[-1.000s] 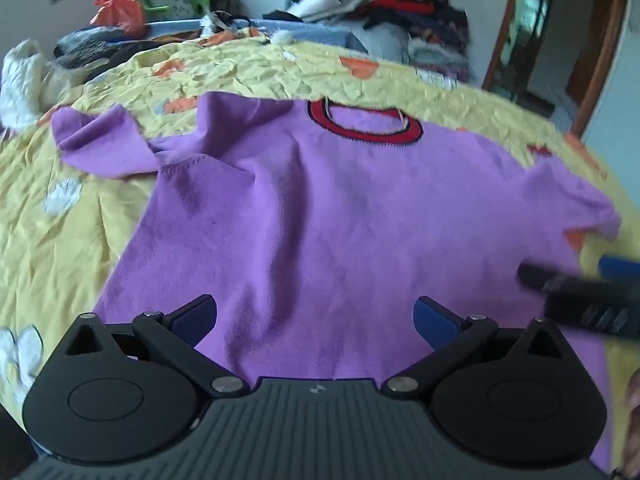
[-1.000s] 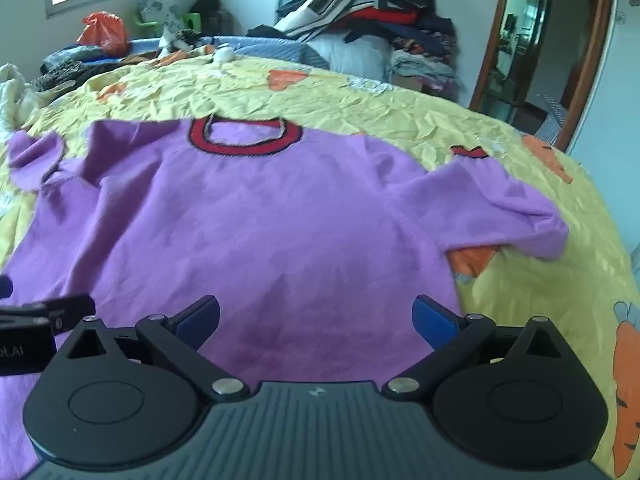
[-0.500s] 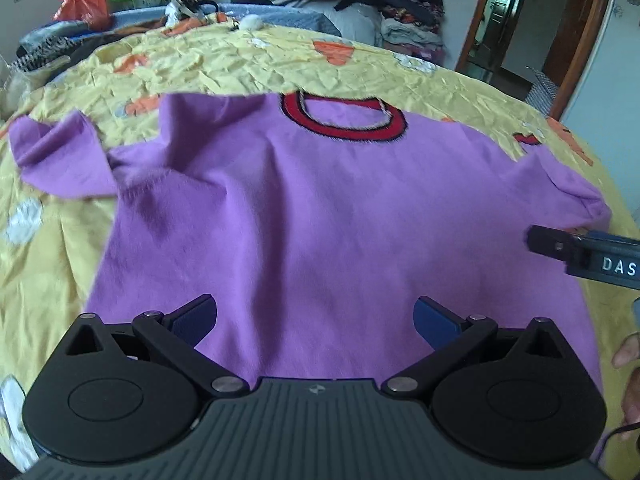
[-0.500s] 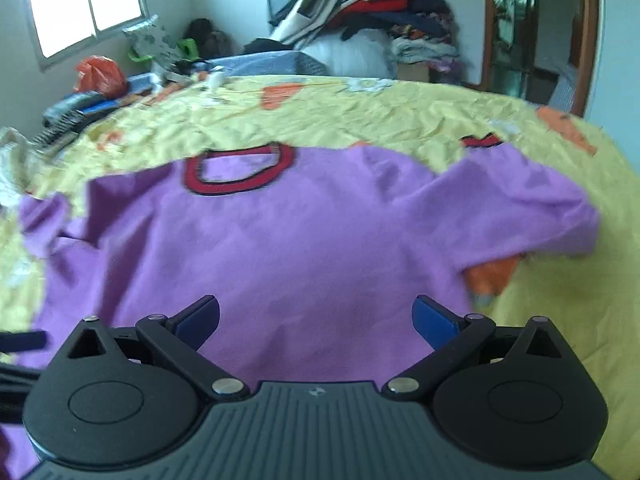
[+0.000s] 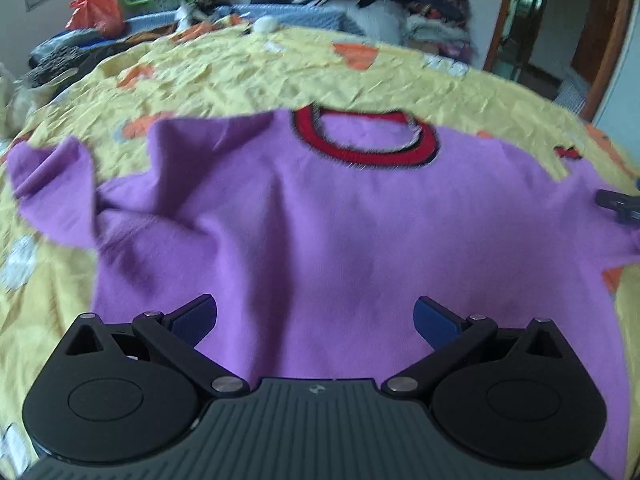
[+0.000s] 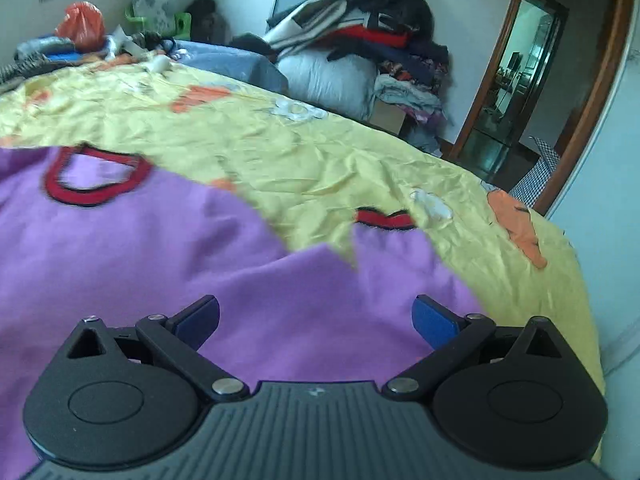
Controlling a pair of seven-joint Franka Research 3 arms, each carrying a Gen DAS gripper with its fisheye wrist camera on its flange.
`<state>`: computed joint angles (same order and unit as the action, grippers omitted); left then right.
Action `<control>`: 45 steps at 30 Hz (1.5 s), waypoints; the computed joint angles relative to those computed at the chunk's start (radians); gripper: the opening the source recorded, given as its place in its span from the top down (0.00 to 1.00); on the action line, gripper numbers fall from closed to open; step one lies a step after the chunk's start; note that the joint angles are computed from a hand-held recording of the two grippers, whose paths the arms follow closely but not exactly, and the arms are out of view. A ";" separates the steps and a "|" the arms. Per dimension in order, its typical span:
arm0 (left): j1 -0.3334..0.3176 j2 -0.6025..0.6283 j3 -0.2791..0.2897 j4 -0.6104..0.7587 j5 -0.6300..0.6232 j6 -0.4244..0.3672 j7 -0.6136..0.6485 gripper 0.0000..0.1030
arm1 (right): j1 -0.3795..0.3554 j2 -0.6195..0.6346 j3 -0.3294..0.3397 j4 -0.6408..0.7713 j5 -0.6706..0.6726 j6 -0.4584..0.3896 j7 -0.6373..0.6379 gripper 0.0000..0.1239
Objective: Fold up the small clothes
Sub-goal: 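Move the right gripper toward the striped cuff of one sweater sleeve, then close the right gripper on the red-black striped sleeve cuff, then lift the cuff and fold the sleeve across the sweater body, then release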
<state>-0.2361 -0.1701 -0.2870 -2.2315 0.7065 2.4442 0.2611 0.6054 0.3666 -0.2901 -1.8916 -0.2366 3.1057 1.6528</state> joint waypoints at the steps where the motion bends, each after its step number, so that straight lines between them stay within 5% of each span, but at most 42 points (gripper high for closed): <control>1: 0.003 0.008 0.002 0.004 0.009 0.020 -0.005 0.00 | 0.000 0.040 -0.022 0.046 -0.057 0.010 0.037 0.17; 2: 0.005 0.016 0.006 0.005 0.013 0.050 -0.010 0.00 | -0.028 0.077 -0.009 0.094 -0.060 0.014 0.018 0.17; 4: 0.017 0.029 0.019 -0.010 0.024 0.152 -0.043 0.00 | -0.161 0.139 0.122 0.196 0.055 -0.017 -0.144 0.17; 7: 0.071 0.047 0.016 -0.044 0.205 0.344 -0.253 0.00 | -0.343 0.242 0.311 0.407 0.167 -0.194 -0.341 0.17; 8: 0.089 0.058 0.004 -0.037 0.239 0.358 -0.296 0.00 | -0.390 0.271 0.362 0.452 0.210 -0.212 -0.409 0.17; 10: 0.060 0.100 0.025 0.002 0.182 0.336 -0.177 0.00 | -0.449 0.310 0.429 0.501 0.277 -0.197 -0.501 0.17; 12: 0.041 0.143 0.022 0.058 0.196 0.255 -0.118 0.00 | -0.480 0.361 0.466 0.590 0.338 -0.259 -0.548 0.17; 15: 0.022 0.188 0.042 0.097 0.276 0.244 -0.161 0.00 | -0.488 0.415 0.482 0.677 0.385 -0.315 -0.619 0.18; 19: 0.006 0.232 0.069 0.130 0.238 0.265 -0.137 0.00 | -0.482 0.473 0.483 0.778 0.442 -0.414 -0.686 0.45; 25: -0.024 0.251 0.080 0.165 0.236 0.234 -0.129 0.00 | -0.458 0.559 0.444 0.922 0.515 -0.538 -0.739 0.51; 28: -0.027 0.258 0.077 0.170 0.155 0.235 -0.063 0.00 | -0.459 0.569 0.443 0.949 0.557 -0.592 -0.767 0.86; 29: -0.029 0.257 0.077 0.168 0.134 0.232 -0.047 0.00 | -0.457 0.547 0.439 0.911 0.569 -0.569 -0.772 0.95; 38: -0.027 0.159 0.062 0.071 0.015 0.236 0.008 0.00 | -0.451 0.217 0.430 0.373 0.651 -0.137 -0.854 0.97; 45: -0.013 0.064 0.041 -0.010 -0.042 0.254 0.003 0.00 | -0.445 -0.080 0.294 -0.013 0.724 0.105 -0.596 0.97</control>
